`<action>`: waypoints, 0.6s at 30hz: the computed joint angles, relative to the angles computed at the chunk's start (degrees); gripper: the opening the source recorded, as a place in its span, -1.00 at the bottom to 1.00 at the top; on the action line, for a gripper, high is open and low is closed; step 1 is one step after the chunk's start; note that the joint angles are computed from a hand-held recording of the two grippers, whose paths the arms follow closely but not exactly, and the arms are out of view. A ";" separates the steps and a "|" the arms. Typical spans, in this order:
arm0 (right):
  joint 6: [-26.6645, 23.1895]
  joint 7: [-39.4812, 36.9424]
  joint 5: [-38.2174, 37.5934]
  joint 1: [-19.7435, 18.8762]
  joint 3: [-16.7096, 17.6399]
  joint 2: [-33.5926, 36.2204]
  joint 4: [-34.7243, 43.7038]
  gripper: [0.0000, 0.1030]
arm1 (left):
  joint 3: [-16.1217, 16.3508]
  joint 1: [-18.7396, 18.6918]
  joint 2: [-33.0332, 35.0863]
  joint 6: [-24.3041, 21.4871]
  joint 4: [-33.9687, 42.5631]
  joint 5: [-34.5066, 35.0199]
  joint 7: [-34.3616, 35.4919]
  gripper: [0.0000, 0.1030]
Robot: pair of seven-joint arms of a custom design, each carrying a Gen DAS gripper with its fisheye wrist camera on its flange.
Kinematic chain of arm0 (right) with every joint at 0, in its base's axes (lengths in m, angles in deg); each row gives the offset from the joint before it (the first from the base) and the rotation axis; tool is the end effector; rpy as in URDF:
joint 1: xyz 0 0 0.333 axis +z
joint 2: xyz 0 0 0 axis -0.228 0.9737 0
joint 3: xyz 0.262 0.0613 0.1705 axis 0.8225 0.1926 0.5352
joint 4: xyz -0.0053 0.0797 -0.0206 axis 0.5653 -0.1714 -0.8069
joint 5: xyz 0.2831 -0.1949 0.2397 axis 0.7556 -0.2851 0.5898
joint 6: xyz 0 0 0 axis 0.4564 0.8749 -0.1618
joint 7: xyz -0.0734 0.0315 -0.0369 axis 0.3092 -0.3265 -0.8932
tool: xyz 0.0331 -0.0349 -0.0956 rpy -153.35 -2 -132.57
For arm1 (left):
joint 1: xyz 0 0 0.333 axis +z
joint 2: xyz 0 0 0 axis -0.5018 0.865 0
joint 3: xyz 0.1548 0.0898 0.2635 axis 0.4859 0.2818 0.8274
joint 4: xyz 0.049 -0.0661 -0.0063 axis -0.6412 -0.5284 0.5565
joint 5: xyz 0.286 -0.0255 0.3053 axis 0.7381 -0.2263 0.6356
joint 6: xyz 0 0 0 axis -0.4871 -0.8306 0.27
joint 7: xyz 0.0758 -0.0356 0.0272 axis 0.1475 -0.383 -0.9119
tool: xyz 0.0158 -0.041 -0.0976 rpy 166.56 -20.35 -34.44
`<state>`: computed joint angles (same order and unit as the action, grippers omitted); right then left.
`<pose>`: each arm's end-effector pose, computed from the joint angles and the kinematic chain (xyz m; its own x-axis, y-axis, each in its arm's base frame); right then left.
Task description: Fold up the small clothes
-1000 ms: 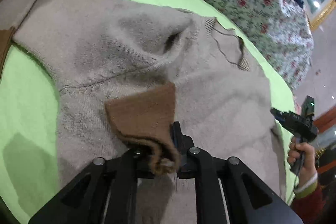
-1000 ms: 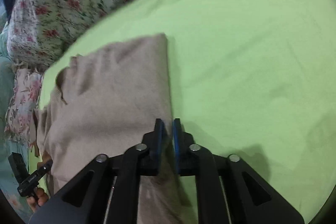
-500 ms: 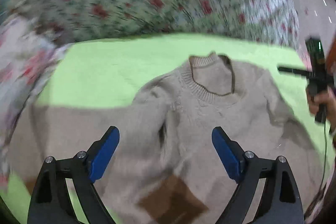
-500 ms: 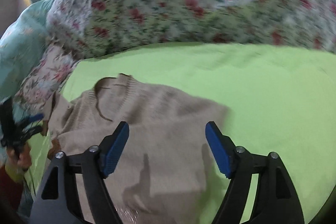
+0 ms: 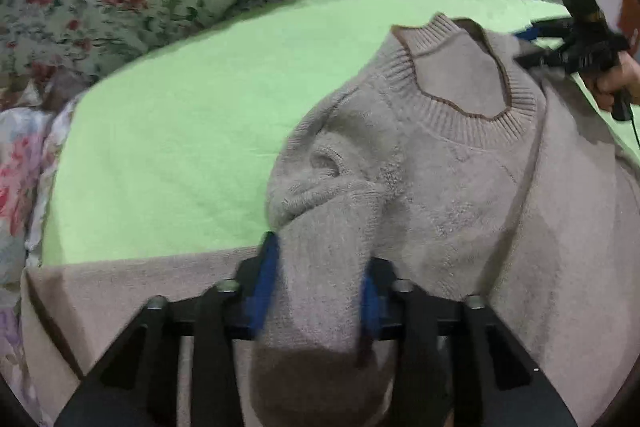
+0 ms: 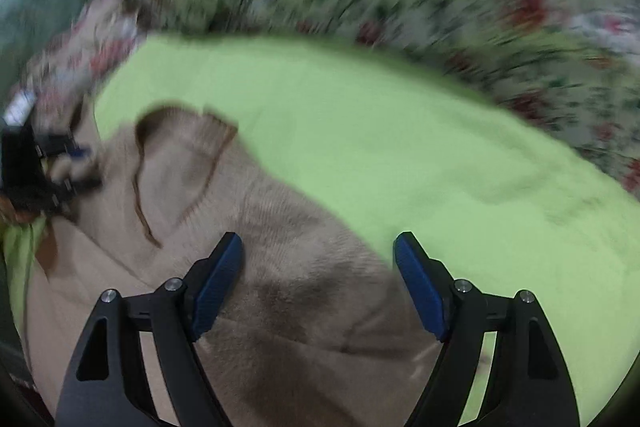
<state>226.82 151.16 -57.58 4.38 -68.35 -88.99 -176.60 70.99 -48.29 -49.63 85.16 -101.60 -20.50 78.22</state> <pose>0.4082 0.1597 0.4865 0.3921 -0.9097 -0.1366 -0.8055 -0.2678 -0.5287 0.4510 -0.2613 0.4731 -0.4878 -0.8667 -0.1041 -0.7178 0.4661 -0.5172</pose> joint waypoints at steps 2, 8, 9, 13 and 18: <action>1.62 1.30 -1.48 -0.65 1.45 -0.34 -0.96 -0.27 | -1.36 2.03 -0.71 1.66 -0.78 3.26 -5.08 -0.75; 7.91 12.65 -3.56 -5.23 4.06 -4.26 -2.36 -0.88 | -1.68 4.68 -1.15 4.31 0.47 7.75 -16.19 -0.77; 8.19 14.35 -3.54 -5.64 3.95 -3.91 -2.30 -0.88 | -0.57 4.22 -0.49 4.56 0.73 6.01 -16.32 -0.77; 5.24 22.76 -10.90 -9.87 8.74 0.91 -0.84 -0.87 | -0.56 5.36 4.51 1.68 3.92 5.66 -20.74 -0.70; 2.80 33.57 -19.46 -12.52 11.87 -1.58 0.13 -0.49 | -0.27 7.06 -0.19 1.28 1.26 5.29 -24.15 -0.39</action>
